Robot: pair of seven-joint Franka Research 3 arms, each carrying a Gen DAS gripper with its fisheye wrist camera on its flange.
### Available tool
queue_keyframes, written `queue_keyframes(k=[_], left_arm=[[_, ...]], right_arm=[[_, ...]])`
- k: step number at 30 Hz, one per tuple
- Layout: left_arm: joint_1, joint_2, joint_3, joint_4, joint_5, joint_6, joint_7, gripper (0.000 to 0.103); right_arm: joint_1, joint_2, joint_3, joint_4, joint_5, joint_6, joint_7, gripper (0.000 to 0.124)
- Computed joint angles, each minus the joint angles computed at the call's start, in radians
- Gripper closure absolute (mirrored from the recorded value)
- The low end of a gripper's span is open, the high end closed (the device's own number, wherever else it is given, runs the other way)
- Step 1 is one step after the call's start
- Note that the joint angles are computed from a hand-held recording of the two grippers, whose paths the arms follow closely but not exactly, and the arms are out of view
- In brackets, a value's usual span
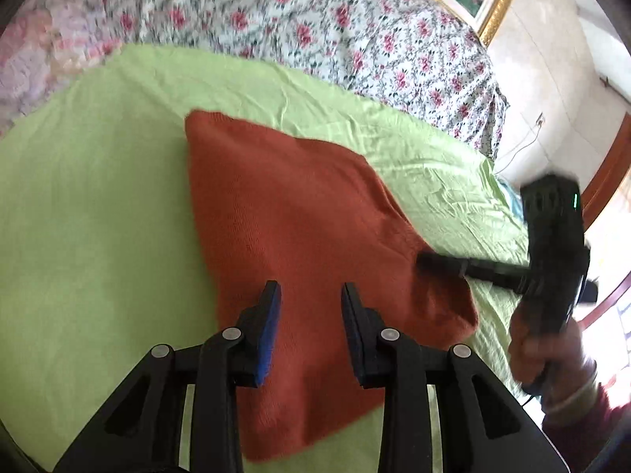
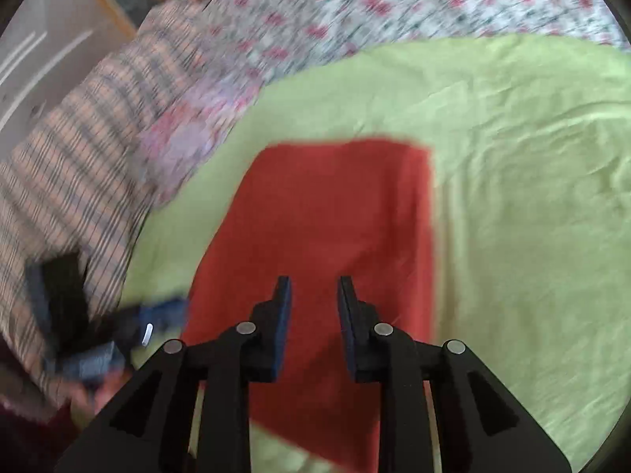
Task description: Fold small clothes
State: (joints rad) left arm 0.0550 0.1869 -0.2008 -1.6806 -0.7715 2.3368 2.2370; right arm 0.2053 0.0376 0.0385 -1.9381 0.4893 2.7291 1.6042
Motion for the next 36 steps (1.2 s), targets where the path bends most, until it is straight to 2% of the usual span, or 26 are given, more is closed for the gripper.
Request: queue_keyframes(k=[1,2,3,4,5,6,8,11,15,17,20,22,26,31,36], left_arm=[[-0.006,0.041,0.006,0.037,0.034,-0.023,-0.046,0.076],[-0.007,0.070,0.006,0.067,0.061,-0.041,-0.077,0.092],[-0.007,0.094,0.003,0.082,0.081,-0.042,-0.096,0.102],[0.008,0.106,-0.007,0.088,0.060,-0.042,-0.090,0.101],[0.019,0.113,-0.015,0.095,0.050,-0.053,-0.092,0.101],[0.024,0.117,-0.018,0.102,0.055,-0.060,-0.105,0.101],[0.017,0.101,-0.022,0.082,0.087,-0.027,-0.111,0.101],[0.006,0.048,-0.030,0.012,0.104,0.038,-0.096,0.099],[0.016,-0.067,-0.024,-0.112,0.005,0.035,0.026,0.085],[-0.005,-0.111,-0.002,-0.165,0.003,0.032,0.057,0.082],[-0.036,-0.147,0.029,-0.243,0.046,0.036,0.051,0.083],[-0.040,-0.166,0.049,-0.280,-0.018,0.039,0.082,0.084],[-0.053,-0.177,0.071,-0.294,-0.040,0.034,0.074,0.086],[-0.068,-0.199,0.081,-0.326,-0.025,0.066,0.079,0.086],[-0.077,-0.199,0.086,-0.328,-0.027,0.077,0.052,0.086]], right_arm=[[0.012,0.007,-0.006,-0.004,-0.062,-0.027,0.046,0.099],[0.013,0.014,-0.008,-0.005,-0.184,-0.049,0.144,0.101],[0.044,0.024,-0.045,-0.007,-0.267,-0.071,0.204,0.107],[0.040,0.034,-0.047,-0.019,-0.279,-0.061,0.215,0.110],[0.002,0.030,-0.014,-0.047,-0.222,-0.023,0.192,0.124],[-0.007,0.029,-0.017,-0.059,-0.194,-0.010,0.197,0.124],[-0.017,0.021,-0.014,-0.070,-0.113,-0.002,0.153,0.124],[-0.007,0.015,-0.017,-0.065,-0.207,-0.012,0.203,0.124],[-0.011,-0.020,-0.014,-0.096,-0.179,-0.007,0.168,0.120],[-0.005,-0.057,-0.008,-0.121,-0.225,-0.008,0.199,0.119],[0.000,-0.114,0.004,-0.175,-0.265,-0.022,0.220,0.113],[-0.004,-0.130,0.016,-0.198,-0.325,-0.055,0.262,0.113],[0.004,-0.162,0.020,-0.265,-0.305,0.012,0.272,0.114],[-0.014,-0.168,0.043,-0.268,-0.398,0.011,0.344,0.114],[-0.015,-0.190,0.048,-0.293,-0.429,0.024,0.384,0.114]])
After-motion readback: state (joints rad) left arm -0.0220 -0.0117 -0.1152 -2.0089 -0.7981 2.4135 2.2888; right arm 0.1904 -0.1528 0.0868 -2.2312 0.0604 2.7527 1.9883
